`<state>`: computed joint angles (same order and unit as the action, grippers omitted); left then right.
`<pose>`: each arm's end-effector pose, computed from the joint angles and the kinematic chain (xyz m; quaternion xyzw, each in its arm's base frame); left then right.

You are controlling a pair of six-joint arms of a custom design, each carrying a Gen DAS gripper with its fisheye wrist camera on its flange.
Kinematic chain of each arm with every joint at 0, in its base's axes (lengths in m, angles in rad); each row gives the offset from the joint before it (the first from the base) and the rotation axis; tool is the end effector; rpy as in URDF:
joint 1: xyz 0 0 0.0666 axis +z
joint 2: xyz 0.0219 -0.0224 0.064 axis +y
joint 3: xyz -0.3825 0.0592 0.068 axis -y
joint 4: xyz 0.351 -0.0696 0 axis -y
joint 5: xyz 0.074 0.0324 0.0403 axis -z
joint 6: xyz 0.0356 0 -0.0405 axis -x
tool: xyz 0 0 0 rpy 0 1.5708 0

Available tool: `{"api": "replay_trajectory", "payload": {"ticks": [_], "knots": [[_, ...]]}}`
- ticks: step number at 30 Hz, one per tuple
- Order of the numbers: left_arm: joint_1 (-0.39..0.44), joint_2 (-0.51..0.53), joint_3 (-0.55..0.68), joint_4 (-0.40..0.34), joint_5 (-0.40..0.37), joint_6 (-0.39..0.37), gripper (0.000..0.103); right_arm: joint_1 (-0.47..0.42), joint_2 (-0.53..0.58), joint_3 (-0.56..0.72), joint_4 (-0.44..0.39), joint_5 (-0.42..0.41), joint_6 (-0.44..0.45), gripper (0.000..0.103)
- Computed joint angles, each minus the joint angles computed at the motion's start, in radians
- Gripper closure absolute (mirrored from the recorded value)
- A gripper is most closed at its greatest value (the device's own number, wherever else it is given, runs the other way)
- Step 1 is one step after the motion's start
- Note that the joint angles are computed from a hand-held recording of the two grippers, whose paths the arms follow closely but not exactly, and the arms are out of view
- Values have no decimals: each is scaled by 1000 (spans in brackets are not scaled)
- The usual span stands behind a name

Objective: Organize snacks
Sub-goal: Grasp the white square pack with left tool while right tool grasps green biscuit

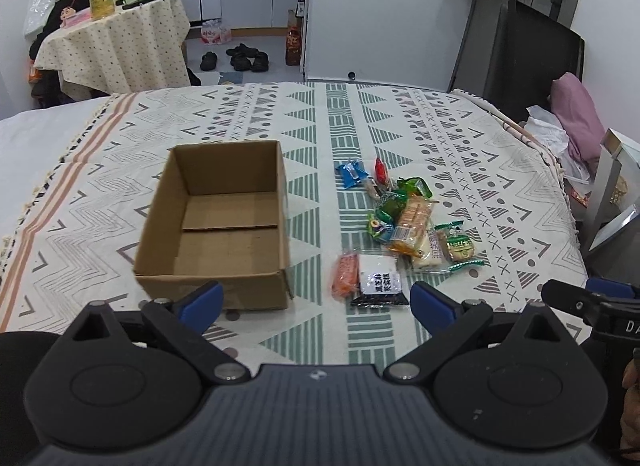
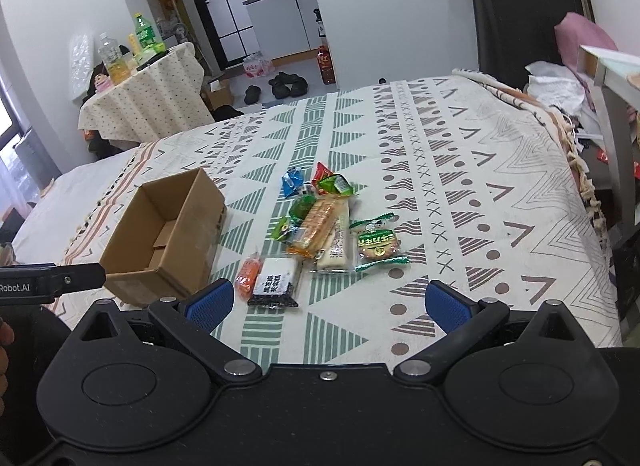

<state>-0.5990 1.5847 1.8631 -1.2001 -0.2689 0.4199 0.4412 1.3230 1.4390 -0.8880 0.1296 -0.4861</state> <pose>0.4164 -0.2733 0.5222 0.0414 0.9393 -0.0432 0.3378 0.3827 0.1752 0.4823 0.0458 0.9186 0.1202 0.3738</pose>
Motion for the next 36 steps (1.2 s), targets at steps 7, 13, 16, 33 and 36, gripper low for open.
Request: {"api": "replay_trajectory", "payload": {"ticks": [7, 13, 16, 33, 36], "knots": [[-9, 67, 49, 0, -2, 14, 9, -54, 16, -22, 42, -57, 13, 2], [-19, 129, 99, -17, 6, 45, 17, -99, 36, -38, 75, -101, 17, 7], [-22, 157, 122, -28, 8, 55, 20, -116, 47, -48, 92, -122, 13, 9], [-11, 327, 264, -91, 56, 111, 42, -215, 157, -48, 153, -307, -50, 23], [-7, 357, 291, -105, 79, 118, 44, -225, 189, -31, 148, -325, -55, 24]]}}
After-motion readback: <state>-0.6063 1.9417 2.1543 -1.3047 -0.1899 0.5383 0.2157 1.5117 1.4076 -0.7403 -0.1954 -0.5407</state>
